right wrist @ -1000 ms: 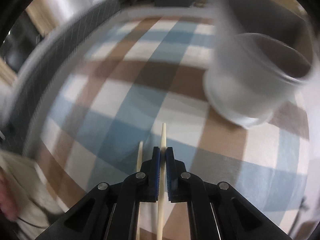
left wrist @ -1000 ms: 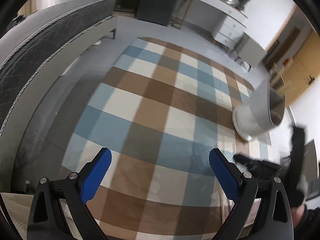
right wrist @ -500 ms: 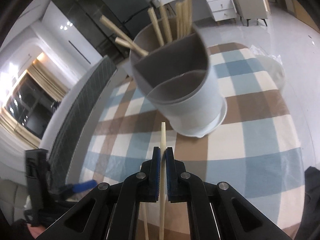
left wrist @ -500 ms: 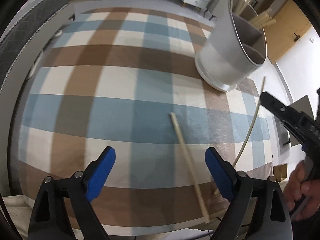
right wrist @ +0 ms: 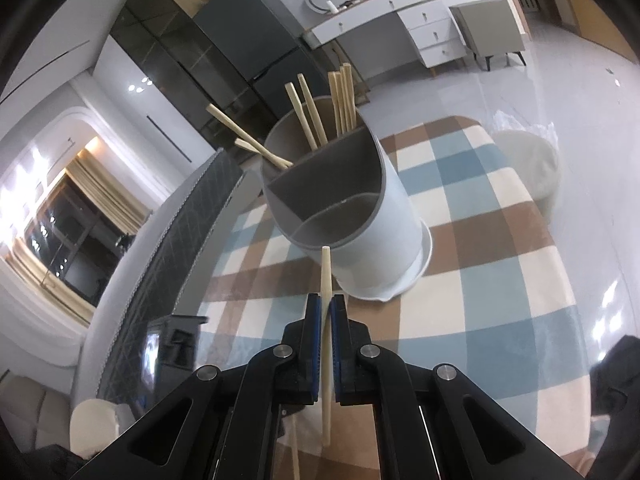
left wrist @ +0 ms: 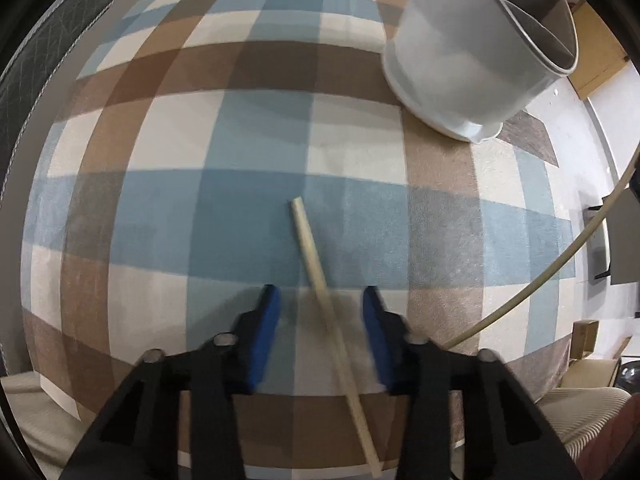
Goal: Organize utensils
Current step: 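Close the right tool on a chopstick while the left tool grasps another, then raise both held chopsticks and carry them over the holder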
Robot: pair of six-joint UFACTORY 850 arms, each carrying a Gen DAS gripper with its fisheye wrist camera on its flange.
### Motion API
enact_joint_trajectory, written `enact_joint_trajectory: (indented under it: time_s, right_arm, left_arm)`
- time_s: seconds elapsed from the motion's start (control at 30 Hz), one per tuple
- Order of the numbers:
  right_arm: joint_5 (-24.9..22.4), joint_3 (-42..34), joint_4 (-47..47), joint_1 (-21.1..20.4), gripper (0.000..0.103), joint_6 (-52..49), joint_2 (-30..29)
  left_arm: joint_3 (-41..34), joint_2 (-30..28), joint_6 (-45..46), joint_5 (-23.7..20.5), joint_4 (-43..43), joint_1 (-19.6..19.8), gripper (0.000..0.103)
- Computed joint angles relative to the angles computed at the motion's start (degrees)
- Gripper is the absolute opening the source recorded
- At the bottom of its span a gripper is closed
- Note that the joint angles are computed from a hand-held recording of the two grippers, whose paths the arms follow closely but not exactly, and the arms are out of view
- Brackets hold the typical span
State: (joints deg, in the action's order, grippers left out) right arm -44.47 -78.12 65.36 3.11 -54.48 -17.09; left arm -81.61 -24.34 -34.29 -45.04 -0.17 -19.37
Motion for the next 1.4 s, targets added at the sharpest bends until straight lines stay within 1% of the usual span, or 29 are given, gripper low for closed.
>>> enact_joint_trajectory:
  time_s: [0.03,0.1,0.17,0.27,0.37,0.47,0.57,0.63,0.67,0.7,0.73,0.77,0.8,0.83,0.93,0.97,1.0,1.07,1.13,1.17,1.27,1.3,1.37,1.4]
  right_arm:
    - [0.0,0.0,0.1,0.0,0.0,-0.4,0.0]
    - [0.3,0.3,0.2,0.0,0.0,-1.0,0.4]
    - [0.0,0.2,-0.3,0.0,0.0,-1.0,0.3]
    - [-0.3,0.1,-1.9,-0.1,0.0,0.4,-0.1]
    - [-0.6,-0.4,-4.1,-0.4,0.0,3.4,-0.9]
    - [-2.0,-1.6,-7.6,-0.5,0.003,7.8,-2.2]
    - [-4.0,-3.8,-13.8,0.0,0.003,11.8,-3.8]
    - [-5.7,-5.3,-17.8,0.6,0.003,11.7,-4.4]
    - [-6.6,-6.3,-20.2,1.1,0.003,10.6,-4.7]
    - [-7.2,-6.8,-21.8,1.4,0.008,9.8,-4.8]
    - [-8.2,-7.6,-24.2,1.8,0.017,8.8,-5.1]
    - [-10.1,-8.6,-27.4,2.3,0.023,7.3,-5.6]
    - [-11.6,-9.2,-29.8,2.7,0.03,5.5,-5.8]
    - [-12.3,-9.2,-32.5,3.3,0.032,3.1,-5.7]
    - [-11.1,-6.3,-45.3,6.7,0.031,-7.0,-3.8]
    - [-11.2,-5.7,-48.3,7.5,0.031,-8.6,-3.6]
    - [-11.6,-5.1,-51.6,8.4,0.027,-10.2,-3.6]
    - [-10.4,-3.3,-56.9,10.3,0.027,-13.3,-2.8]
    - [-9.7,-2.3,-60.3,11.7,0.027,-15.3,-2.4]
    - [-8.0,-1.2,-63.0,12.8,0.027,-16.7,-1.8]
    - [-5.5,1.3,-68.4,15.0,0.027,-21.4,-0.9]
    - [-5.2,1.8,-69.7,15.6,0.027,-22.6,-0.8]
    - [-4.2,2.8,-70.8,16.3,0.026,-26.3,-0.5]
    - [-4.5,2.6,-70.6,16.5,0.026,-27.8,-0.8]
  left_arm:
    - [-0.7,-0.5,-0.1,-0.4,0.1,-0.1,0.013]
    - [-1.5,-1.1,-1.7,-0.8,0.7,-0.1,0.002]
    - [-1.4,-1.1,-1.2,0.4,-1.0,0.4,0.001]
    - [-1.6,-1.2,-1.5,0.6,-0.4,0.4,0.001]
    - [-0.4,-0.3,-2.4,2.8,0.8,0.6,0.001]
    - [2.1,2.3,-3.4,6.2,2.6,0.8,0.001]
    - [6.0,6.3,-4.0,10.7,4.2,1.2,0.001]
    - [8.2,8.7,-4.5,13.2,5.6,1.6,0.001]
    - [9.0,9.7,-4.4,14.1,6.0,1.9,0.001]
    - [10.4,11.1,-3.2,15.8,5.5,2.3,0.001]
    - [10.9,11.6,-3.8,16.8,6.3,2.1,0.001]
    - [11.1,11.9,-4.3,17.6,7.0,1.9,0.001]
    - [12.2,13.0,-2.3,18.8,5.5,2.4,0.001]
    - [12.7,13.5,-1.6,19.5,5.1,2.4,0.001]
    - [12.7,13.4,2.3,21.7,2.7,3.1,0.001]
    - [12.9,13.4,4.5,22.3,0.7,3.5,0.001]
    - [13.5,13.9,7.0,23.0,-1.8,4.0,0.001]
    - [14.6,15.1,10.7,23.3,-6.0,4.6,0.001]
    - [15.2,15.4,13.6,24.1,-8.9,5.5,0.001]
    - [15.4,15.5,15.5,24.5,-10.9,6.0,0.001]
    - [16.0,15.6,19.5,24.8,-15.3,7.0,0.001]
    - [16.2,15.6,22.1,24.9,-18.3,7.5,0.001]
    - [16.4,15.7,22.6,25.1,-18.7,7.9,0.001]
    - [16.5,15.6,23.6,25.3,-19.6,8.1,0.001]
